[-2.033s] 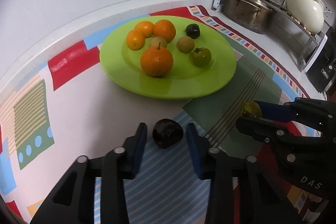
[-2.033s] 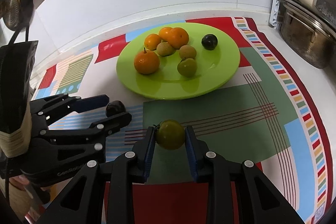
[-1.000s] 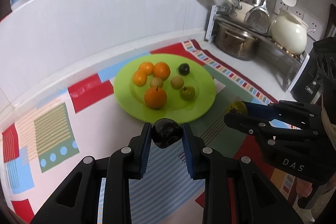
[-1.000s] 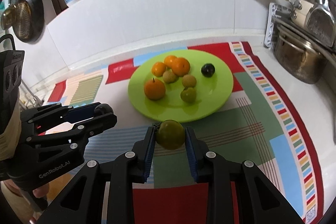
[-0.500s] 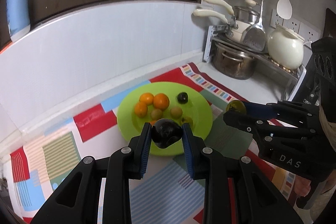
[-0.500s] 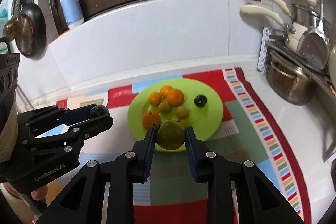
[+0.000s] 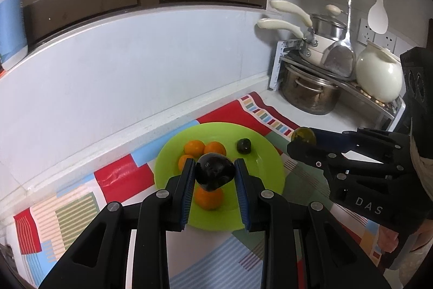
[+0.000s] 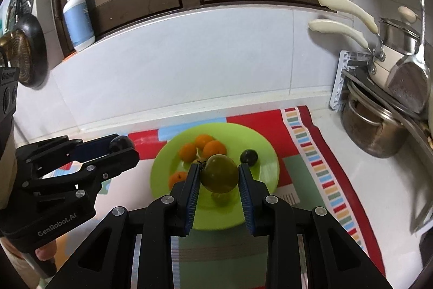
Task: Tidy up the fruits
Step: 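Carry the dark plum and the green fruit over the plate, then open the left tool over the plate while the right tool releases its green fruit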
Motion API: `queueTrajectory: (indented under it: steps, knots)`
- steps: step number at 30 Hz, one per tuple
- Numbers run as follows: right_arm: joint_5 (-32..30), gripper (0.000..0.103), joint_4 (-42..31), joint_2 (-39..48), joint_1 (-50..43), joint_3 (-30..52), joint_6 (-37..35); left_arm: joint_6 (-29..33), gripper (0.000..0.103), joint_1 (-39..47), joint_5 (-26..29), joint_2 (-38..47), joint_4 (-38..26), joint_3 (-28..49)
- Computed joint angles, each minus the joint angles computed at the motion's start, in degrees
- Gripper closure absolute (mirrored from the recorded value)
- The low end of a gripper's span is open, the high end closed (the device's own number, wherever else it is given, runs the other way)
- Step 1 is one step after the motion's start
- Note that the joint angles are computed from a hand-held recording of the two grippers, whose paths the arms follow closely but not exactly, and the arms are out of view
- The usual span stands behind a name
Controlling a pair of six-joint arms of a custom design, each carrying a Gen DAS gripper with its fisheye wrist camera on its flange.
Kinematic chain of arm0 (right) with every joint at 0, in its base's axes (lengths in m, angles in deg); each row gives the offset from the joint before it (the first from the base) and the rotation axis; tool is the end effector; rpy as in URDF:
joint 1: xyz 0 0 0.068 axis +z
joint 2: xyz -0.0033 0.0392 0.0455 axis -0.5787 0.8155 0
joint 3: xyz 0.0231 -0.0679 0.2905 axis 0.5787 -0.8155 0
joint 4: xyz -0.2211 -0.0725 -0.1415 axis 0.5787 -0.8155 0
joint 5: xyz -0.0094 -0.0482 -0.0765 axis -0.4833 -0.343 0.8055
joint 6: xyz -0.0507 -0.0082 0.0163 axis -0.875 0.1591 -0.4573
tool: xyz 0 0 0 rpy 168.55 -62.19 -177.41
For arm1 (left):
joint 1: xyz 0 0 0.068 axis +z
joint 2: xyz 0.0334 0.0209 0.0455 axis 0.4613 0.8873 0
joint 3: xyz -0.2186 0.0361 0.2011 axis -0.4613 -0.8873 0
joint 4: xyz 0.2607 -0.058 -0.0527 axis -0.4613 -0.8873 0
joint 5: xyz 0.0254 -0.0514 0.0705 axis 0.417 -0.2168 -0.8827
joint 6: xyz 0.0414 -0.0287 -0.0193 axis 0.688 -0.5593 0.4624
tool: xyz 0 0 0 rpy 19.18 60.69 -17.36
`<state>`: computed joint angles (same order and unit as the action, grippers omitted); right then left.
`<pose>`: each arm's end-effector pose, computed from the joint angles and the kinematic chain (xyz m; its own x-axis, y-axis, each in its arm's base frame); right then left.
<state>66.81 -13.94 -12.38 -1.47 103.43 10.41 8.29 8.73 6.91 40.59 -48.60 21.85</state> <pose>0.2089 0.1207 0.1841 -0.5855 0.1340 -0.7995 0.0884 0.9909 0.1013 0.2825 -0.1069 0.2020 -0.4633 0.3892 -0.7961 0.6477 0.7619 -0.0044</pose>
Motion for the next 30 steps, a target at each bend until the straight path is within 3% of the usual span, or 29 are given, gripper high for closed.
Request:
queueTrajectory:
  steps: [30]
  knots:
    - [-15.1, 0.073, 11.8, 22.5, -14.1, 7.2, -7.5, 0.6, 0.074, -0.2, -2.0, 21.6, -0.6, 13.9]
